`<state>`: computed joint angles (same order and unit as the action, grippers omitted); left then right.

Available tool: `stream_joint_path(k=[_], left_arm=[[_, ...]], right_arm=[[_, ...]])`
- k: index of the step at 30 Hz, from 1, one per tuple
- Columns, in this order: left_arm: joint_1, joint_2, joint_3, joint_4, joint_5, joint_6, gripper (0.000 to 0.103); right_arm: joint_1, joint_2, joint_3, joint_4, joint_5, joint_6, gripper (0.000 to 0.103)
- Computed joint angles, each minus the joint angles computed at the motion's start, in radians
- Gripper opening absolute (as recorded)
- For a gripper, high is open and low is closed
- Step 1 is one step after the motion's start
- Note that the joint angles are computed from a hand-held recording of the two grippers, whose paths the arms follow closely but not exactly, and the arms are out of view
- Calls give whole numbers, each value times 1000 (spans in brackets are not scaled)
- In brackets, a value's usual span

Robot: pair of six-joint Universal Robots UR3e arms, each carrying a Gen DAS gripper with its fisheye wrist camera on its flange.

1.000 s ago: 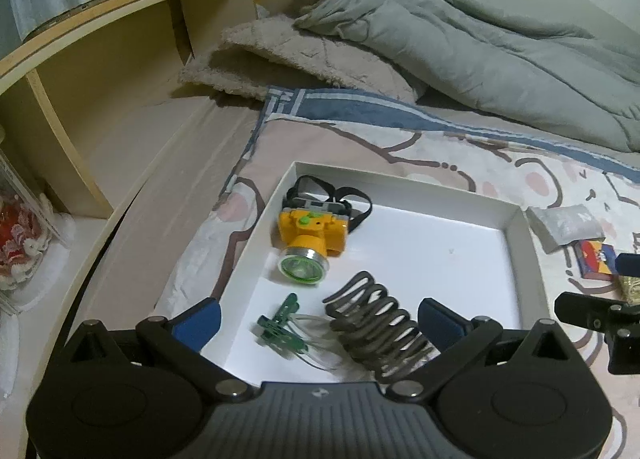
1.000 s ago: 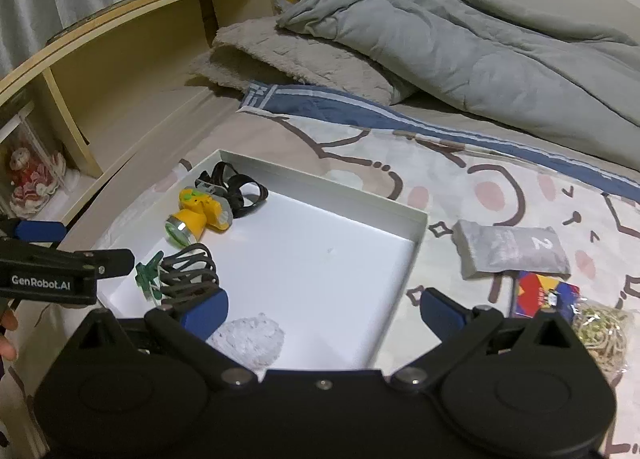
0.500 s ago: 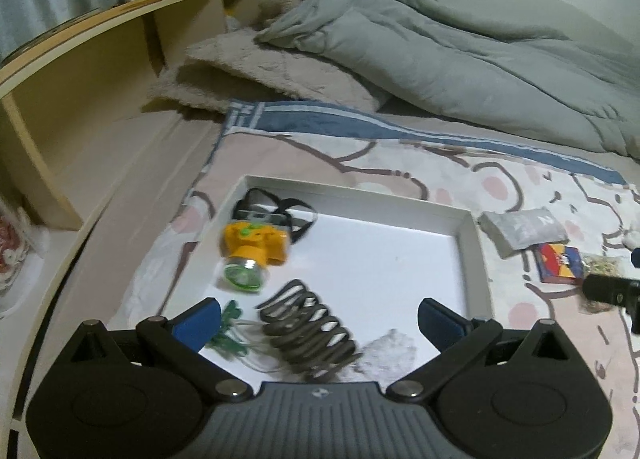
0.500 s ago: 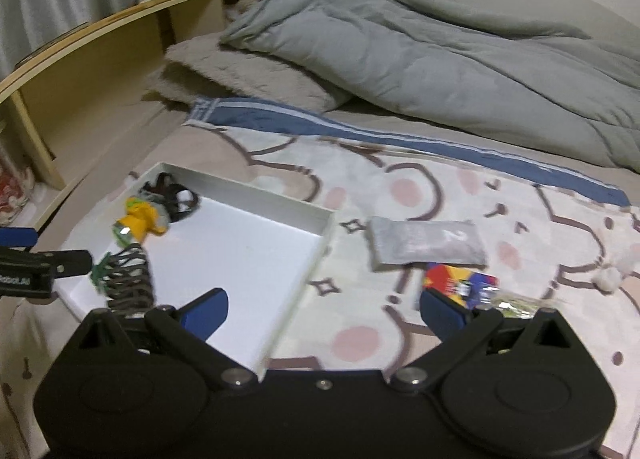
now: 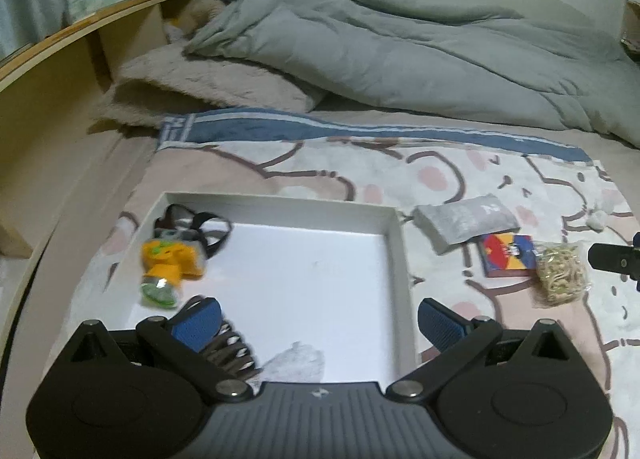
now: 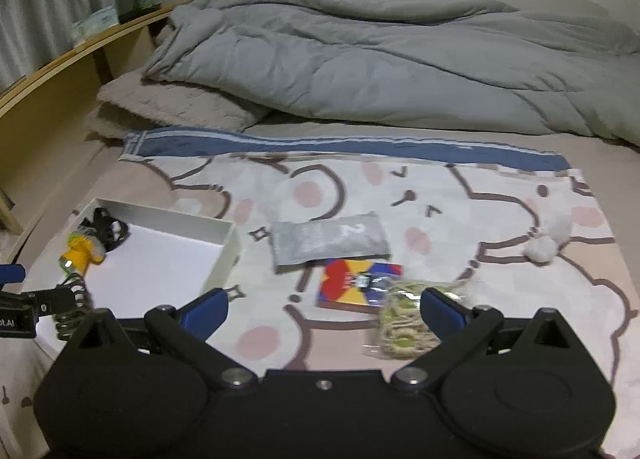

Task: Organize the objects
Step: 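Move both tools from the tray toward the card box and bagged cords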

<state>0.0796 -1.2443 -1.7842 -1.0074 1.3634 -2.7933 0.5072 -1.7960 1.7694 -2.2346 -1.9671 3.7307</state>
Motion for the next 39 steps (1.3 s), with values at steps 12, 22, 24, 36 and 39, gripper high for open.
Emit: stream_joint_path(k=[12, 22, 24, 36, 39], left_arm=[[-196, -116, 34, 119, 51, -129, 103], [-307, -186, 21, 237, 91, -190, 103], [-321, -204, 20, 267, 93, -208, 103], [-357, -314, 50, 368, 72, -273, 103], [-354, -340, 62, 372, 53, -277, 103]], right_arm=[[-107, -203, 144, 94, -37, -33, 103], [-212, -303, 265, 44, 4, -59, 103], [-238, -318, 304, -4, 22, -58, 103], [-301, -161, 411, -244, 73, -92, 103], [-308, -94, 421, -317, 91, -108, 103]])
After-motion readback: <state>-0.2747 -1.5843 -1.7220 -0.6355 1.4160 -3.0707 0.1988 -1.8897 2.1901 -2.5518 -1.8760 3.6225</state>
